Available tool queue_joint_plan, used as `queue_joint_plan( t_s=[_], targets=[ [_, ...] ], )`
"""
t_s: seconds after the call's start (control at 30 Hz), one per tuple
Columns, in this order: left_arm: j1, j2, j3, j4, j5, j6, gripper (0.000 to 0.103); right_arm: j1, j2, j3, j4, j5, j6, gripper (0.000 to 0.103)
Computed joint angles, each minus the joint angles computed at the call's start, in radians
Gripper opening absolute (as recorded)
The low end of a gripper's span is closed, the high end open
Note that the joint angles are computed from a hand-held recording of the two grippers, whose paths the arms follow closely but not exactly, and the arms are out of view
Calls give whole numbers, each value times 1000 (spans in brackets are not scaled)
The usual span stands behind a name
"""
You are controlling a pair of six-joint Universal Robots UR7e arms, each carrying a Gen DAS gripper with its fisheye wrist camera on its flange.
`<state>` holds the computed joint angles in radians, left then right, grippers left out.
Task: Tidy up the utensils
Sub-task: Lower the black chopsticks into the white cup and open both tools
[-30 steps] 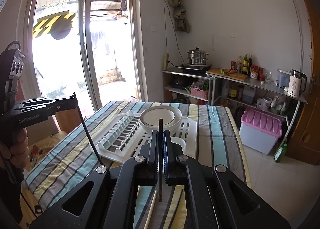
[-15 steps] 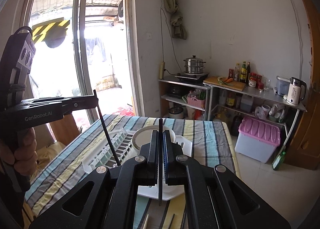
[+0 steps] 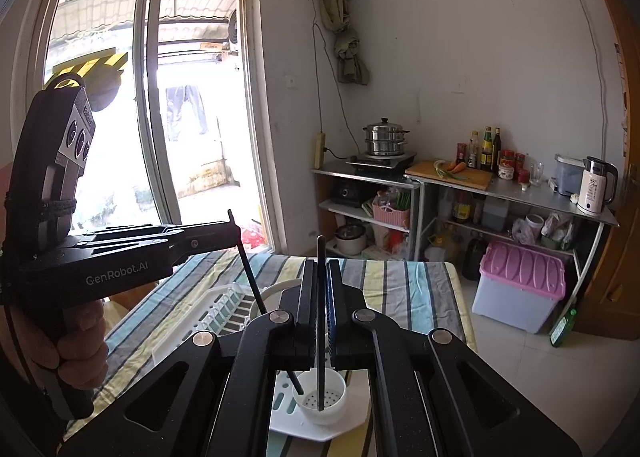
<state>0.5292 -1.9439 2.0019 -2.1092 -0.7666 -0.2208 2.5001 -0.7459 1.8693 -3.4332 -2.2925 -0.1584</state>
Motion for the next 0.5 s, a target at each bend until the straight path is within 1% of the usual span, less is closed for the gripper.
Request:
queue_joint_plan(
  t_s=[0.1, 0.27, 0.4, 0.5],
  targets=[
    [50, 15, 12, -51, -42, 22, 3, -20, 7, 2, -2, 15, 8, 4],
    [124, 33, 33, -98, -99, 35, 3, -50, 21, 8, 18, 40, 39, 4],
    [170, 38, 49, -121, -123, 43, 3, -70, 25, 22, 22, 51, 58, 4],
    [192, 39, 60, -139, -125, 49, 3, -84, 24, 34, 23, 53, 72, 4]
  ],
)
